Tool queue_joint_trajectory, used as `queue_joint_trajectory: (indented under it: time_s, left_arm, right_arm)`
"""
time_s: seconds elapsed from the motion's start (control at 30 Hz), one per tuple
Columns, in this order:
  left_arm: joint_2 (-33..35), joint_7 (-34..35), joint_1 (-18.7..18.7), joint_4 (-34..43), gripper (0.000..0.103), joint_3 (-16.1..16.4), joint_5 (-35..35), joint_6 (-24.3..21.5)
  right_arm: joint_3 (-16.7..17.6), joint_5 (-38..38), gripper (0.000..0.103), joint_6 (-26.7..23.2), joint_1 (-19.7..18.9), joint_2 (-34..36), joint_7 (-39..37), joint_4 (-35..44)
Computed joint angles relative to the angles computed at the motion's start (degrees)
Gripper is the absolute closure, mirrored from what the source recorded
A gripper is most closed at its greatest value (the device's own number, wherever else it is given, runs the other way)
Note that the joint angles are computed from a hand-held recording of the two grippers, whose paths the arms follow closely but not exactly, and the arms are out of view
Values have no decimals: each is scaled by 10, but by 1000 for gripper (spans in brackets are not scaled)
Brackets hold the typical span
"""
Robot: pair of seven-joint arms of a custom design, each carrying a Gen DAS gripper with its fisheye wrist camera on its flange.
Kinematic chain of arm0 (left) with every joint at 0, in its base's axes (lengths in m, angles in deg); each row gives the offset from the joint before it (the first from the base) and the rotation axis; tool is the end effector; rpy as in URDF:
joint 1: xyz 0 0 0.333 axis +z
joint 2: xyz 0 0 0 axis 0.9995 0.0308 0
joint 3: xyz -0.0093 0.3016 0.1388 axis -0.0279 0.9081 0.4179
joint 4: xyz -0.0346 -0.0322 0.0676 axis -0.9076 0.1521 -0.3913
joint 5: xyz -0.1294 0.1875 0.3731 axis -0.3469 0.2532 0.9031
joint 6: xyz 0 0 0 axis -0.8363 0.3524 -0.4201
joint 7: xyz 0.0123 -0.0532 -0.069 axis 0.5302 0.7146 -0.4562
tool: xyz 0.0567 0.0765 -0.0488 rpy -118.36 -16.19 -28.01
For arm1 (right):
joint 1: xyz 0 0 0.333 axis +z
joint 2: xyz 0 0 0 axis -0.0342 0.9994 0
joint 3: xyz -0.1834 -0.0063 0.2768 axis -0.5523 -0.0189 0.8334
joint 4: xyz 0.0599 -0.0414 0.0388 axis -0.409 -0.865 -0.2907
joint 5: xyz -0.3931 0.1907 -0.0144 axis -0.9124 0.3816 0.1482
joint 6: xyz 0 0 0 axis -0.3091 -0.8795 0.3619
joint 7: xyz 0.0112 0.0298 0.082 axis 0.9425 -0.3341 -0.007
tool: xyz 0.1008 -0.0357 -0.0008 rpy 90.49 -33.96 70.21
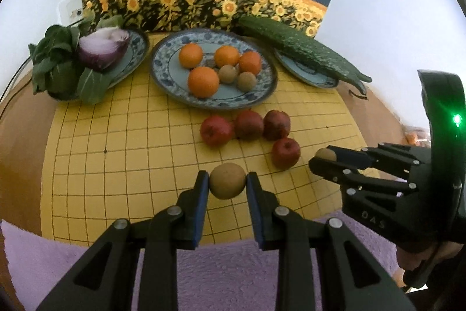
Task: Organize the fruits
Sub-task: 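Carry the kiwi with the left tool onto the patterned plate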
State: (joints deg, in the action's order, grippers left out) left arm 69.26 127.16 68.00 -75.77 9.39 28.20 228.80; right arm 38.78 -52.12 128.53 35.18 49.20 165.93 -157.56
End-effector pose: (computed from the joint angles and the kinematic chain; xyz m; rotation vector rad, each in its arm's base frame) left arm 0.4839 -0.3725 0.3907 -1.8905 2.1369 -0.7891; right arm 0.5011 0.4769 0.3986 -2.2125 1.8158 -0.2345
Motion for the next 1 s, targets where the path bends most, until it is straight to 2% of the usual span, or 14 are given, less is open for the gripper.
queue_joint_trajectory:
  time_s: [0.17, 0.3, 0.43, 1.0]
  left_arm:
    - [-8, -19, -1, 4, 76, 5, 35, 0]
    - [-18, -26, 1, 6, 76, 6, 56, -6]
    - [-28, -25, 4, 5, 76, 6, 65, -9]
    - [-42, -40, 16, 10, 76, 7, 108, 17]
  right_arm:
    - [0, -8, 79, -3, 6, -1, 9, 7]
    - [3, 15, 79, 9, 1, -4, 11, 12]
    - [-4, -32, 79, -4, 16, -2, 29, 31]
    - [-10, -96, 79, -4, 34, 7, 44, 83]
